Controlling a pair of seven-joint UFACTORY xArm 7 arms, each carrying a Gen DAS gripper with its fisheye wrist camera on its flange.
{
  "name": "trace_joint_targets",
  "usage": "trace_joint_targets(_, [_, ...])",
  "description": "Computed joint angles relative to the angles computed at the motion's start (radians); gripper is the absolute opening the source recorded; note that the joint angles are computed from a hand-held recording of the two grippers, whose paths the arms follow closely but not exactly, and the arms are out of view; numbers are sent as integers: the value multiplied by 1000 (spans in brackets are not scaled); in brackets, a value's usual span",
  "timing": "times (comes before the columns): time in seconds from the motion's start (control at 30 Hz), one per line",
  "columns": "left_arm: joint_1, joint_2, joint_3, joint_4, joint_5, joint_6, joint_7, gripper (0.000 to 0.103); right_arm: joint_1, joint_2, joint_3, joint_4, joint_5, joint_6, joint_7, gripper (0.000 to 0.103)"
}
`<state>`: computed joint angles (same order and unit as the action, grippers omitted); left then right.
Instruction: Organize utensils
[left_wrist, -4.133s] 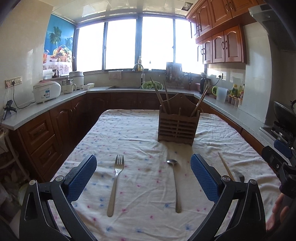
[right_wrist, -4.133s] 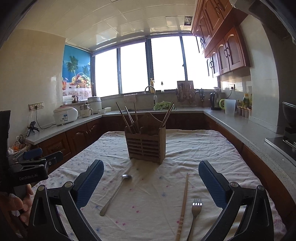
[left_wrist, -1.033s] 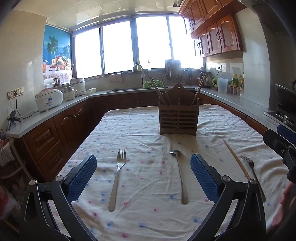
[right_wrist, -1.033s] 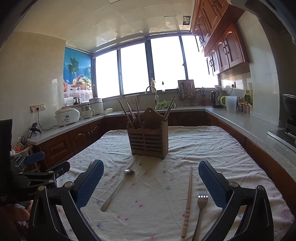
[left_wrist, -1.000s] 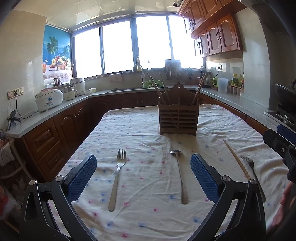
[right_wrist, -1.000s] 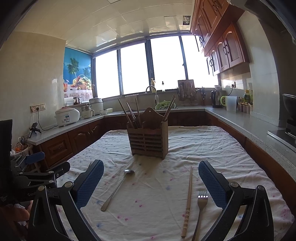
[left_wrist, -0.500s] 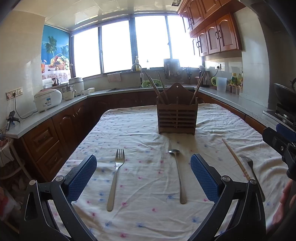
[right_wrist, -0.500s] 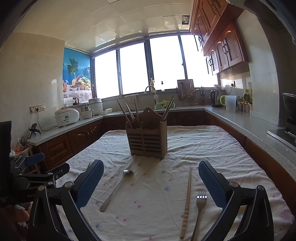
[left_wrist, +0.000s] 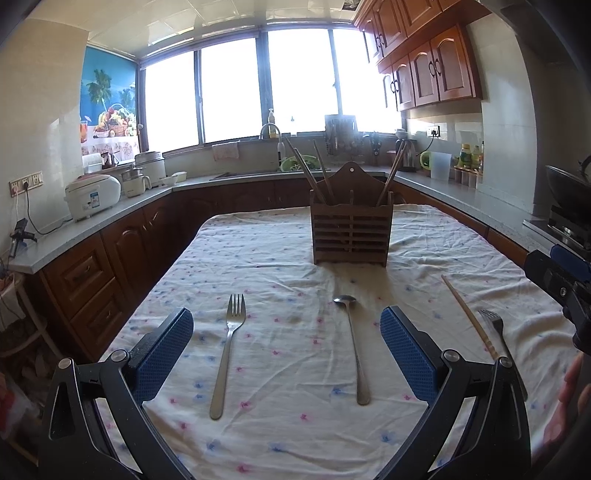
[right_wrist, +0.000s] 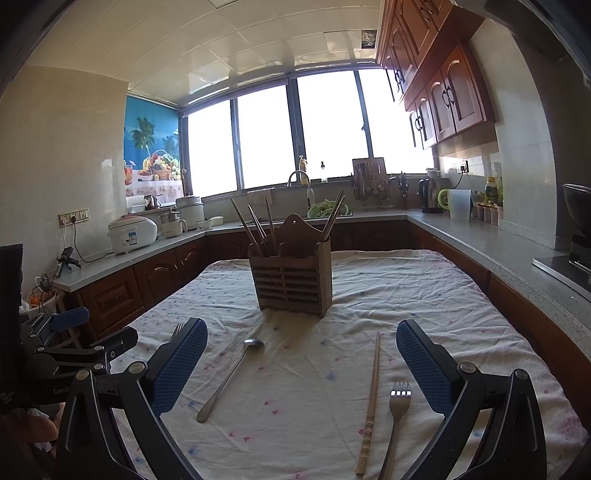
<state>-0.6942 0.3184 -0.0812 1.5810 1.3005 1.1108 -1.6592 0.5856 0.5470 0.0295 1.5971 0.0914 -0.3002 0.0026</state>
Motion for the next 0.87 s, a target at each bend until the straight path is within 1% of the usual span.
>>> trace_joint_targets(0.2, [2, -2, -1, -3, 0, -6, -2, 103, 3, 6, -10, 11, 6, 6, -1, 103])
trace_joint_targets(0.87, [7, 14, 10, 18, -13, -47, 15, 103, -7, 28, -6, 44, -16, 46, 28, 103])
